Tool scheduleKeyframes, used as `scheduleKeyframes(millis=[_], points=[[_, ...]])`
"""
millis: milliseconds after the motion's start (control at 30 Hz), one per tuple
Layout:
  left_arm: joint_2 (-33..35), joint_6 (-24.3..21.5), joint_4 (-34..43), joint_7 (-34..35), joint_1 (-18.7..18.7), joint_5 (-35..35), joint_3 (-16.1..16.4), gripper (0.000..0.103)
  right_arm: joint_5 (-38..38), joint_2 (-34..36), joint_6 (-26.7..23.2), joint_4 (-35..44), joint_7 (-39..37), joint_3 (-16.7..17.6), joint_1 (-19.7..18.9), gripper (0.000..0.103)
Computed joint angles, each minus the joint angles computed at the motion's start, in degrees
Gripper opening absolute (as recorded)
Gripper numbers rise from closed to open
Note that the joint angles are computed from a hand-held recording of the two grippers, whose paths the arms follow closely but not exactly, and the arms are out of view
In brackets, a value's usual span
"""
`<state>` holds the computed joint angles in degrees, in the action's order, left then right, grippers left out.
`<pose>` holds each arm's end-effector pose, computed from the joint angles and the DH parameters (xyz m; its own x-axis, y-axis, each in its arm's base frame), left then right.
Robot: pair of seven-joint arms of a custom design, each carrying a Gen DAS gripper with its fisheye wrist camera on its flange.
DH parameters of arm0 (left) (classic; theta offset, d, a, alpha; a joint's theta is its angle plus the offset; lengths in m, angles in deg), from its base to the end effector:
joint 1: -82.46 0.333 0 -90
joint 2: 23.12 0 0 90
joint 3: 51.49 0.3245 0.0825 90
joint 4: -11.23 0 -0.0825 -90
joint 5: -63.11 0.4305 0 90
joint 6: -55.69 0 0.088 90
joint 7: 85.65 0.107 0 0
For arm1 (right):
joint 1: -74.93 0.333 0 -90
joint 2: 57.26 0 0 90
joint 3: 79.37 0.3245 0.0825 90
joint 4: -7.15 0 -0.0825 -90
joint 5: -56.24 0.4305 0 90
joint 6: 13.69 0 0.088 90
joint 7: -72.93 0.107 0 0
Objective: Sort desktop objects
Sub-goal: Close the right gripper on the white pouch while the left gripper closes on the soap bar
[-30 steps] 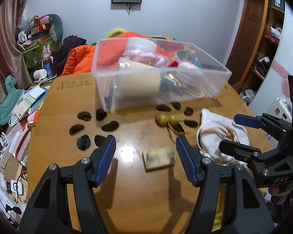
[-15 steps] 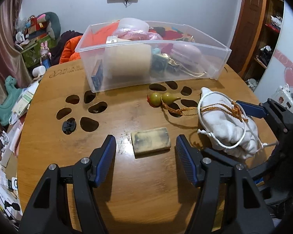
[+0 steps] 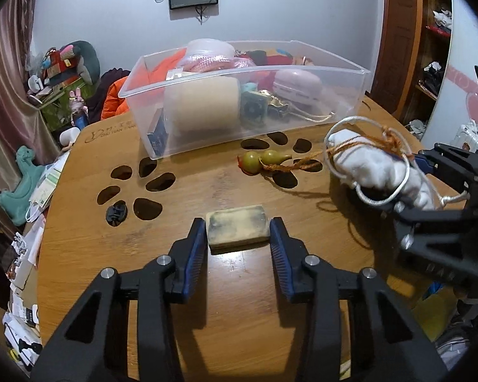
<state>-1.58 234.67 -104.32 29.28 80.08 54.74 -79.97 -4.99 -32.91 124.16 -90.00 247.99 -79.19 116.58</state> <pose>0.6063 -0.3202 0.3502 -0.6562 -0.7541 -0.0265 -0.5190 0.4766 -0.7096 0.5520 0.4860 0.3650 -0.0745 -0.9912 0.1097 -0.6718 -0.0314 -0.7401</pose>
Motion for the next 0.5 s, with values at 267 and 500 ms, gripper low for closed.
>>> scheduleKeyframes(millis=[267, 500], points=[[0.7, -1.6, 0.8, 2.4, 5.1, -3.6, -5.2, 0.04, -0.9, -3.6, 6.8, -4.1, 5.0, -0.2, -1.8, 0.026], [0.5, -1.2, 1.4, 6.4, 9.2, -8.4, -9.6, 0.04, -3.1, -5.7, 9.2, -5.7, 8.6, 0.4, -3.1, 0.024]])
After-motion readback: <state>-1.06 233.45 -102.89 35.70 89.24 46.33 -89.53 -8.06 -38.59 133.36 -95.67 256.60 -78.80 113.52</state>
